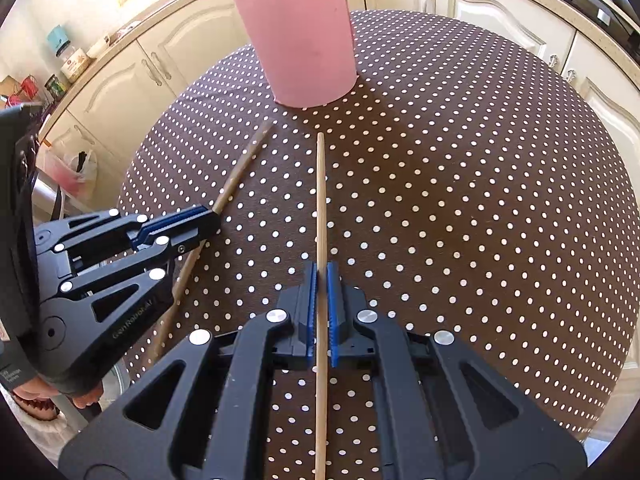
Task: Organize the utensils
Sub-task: 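Lift both held chopsticks up over the pink cup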
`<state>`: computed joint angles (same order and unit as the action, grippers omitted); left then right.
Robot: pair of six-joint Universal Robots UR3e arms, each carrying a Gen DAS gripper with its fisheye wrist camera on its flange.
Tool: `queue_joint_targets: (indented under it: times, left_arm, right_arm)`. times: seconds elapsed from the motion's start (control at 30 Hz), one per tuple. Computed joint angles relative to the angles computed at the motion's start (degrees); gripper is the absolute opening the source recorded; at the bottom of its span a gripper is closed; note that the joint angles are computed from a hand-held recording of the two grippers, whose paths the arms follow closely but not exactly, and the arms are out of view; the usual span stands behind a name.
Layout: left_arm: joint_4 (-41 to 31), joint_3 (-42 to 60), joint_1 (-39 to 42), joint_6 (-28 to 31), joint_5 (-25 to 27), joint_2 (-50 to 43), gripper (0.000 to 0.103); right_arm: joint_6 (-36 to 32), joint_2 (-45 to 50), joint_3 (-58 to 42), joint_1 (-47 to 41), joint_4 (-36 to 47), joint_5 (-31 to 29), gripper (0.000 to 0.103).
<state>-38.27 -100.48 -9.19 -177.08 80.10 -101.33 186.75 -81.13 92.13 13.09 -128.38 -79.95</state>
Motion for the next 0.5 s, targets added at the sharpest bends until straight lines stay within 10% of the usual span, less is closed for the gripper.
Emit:
queue_joint_targets:
  times: [0.5]
  left_arm:
    - [25.61, -16.78, 12.77, 0.21, -21.54, 13.83, 0.005]
  right_arm:
    - [-2.06, -14.58, 11.51, -8.25, -12.30, 7.74, 0.005]
